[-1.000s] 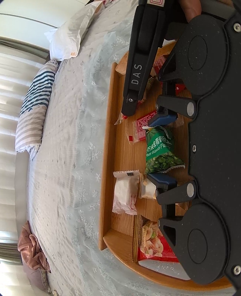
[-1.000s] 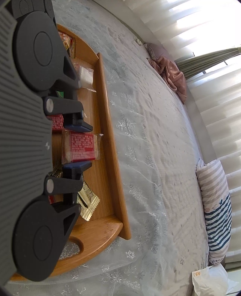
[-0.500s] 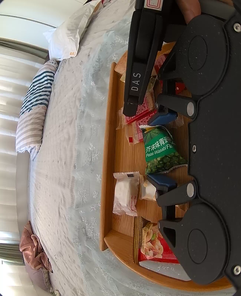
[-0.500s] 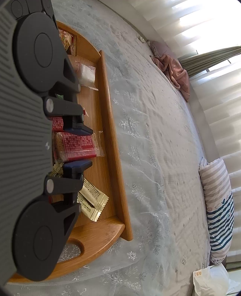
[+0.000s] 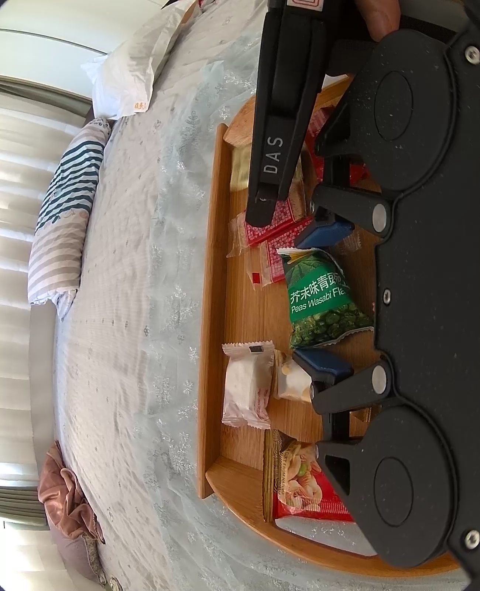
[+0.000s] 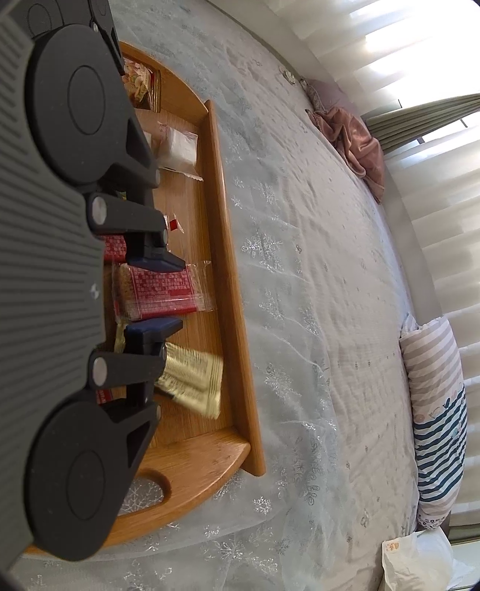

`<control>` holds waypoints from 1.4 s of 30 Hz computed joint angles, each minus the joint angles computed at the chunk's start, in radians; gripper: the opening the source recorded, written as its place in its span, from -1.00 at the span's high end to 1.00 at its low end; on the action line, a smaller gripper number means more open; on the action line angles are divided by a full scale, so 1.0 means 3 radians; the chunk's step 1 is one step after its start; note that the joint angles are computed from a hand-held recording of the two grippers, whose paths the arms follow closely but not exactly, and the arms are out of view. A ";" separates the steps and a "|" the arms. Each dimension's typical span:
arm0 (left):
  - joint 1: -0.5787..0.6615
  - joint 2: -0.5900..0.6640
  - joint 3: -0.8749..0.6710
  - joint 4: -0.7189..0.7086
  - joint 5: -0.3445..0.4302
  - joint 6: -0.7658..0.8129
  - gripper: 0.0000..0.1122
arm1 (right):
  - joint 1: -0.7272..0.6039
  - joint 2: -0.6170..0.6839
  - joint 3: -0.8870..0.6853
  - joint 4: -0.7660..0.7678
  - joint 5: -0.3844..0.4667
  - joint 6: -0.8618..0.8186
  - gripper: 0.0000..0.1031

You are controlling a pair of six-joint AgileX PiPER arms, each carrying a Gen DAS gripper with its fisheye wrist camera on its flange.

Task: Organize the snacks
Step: 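Lower the green packet and wafer packet onto the tray and open both tools, then withdraw both tools away from the loaded tray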

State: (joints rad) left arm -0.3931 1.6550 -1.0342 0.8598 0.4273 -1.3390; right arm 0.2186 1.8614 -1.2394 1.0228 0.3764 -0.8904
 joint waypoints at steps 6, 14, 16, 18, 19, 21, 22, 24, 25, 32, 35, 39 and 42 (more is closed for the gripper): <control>-0.0018 -0.0069 0.0037 -0.0026 0.0043 0.0021 -0.07 | -0.0033 -0.0093 0.0062 0.0040 0.0034 -0.0075 0.24; -0.0127 -0.0201 0.0101 0.0119 0.0166 -0.0121 -0.31 | -0.0070 -0.0257 0.0210 0.0136 0.0026 -0.0221 0.24; -0.0153 -0.0237 0.0114 0.0130 0.0204 -0.0137 -0.31 | -0.0083 -0.0298 0.0242 0.0140 0.0021 -0.0230 0.24; -0.0175 -0.0279 0.0132 0.0138 0.0241 -0.0154 -0.33 | -0.0104 -0.0340 0.0272 0.0154 0.0026 -0.0237 0.24; -0.0188 -0.0296 0.0140 0.0146 0.0259 -0.0167 -0.34 | -0.0112 -0.0359 0.0285 0.0152 0.0028 -0.0236 0.24; -0.0210 -0.0336 0.0158 0.0162 0.0301 -0.0188 -0.36 | -0.0117 -0.0410 0.0328 0.0140 0.0013 -0.0235 0.23; -0.0223 -0.0359 0.0170 0.0169 0.0327 -0.0197 -0.36 | -0.0120 -0.0433 0.0348 0.0133 0.0012 -0.0240 0.23; -0.0258 -0.0403 0.0196 0.0189 0.0379 -0.0231 -0.37 | -0.0121 -0.0489 0.0399 0.0114 -0.0005 -0.0245 0.22; -0.0272 -0.0427 0.0209 0.0190 0.0405 -0.0242 -0.37 | -0.0122 -0.0516 0.0424 0.0115 -0.0013 -0.0255 0.21; -0.0388 -0.0620 0.0332 0.0205 0.0544 -0.0304 -0.40 | -0.0138 -0.0731 0.0624 0.0198 -0.0033 -0.0425 0.19; -0.0459 -0.0716 0.0399 0.0206 0.0620 -0.0313 -0.40 | -0.0160 -0.0828 0.0711 0.0239 -0.0022 -0.0500 0.19; -0.0565 -0.0862 0.0491 0.0175 0.0746 -0.0309 -0.46 | -0.0206 -0.0961 0.0853 0.0362 -0.0007 -0.0684 0.13; -0.0730 -0.1030 0.0649 0.0270 0.0861 -0.0466 -0.54 | -0.0248 -0.1056 0.0954 0.0450 0.0018 -0.0818 0.11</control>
State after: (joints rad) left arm -0.6121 1.3458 -0.8394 0.9409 0.6857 -1.4788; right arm 0.1444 1.5446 -0.9531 1.1578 0.3817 -1.1358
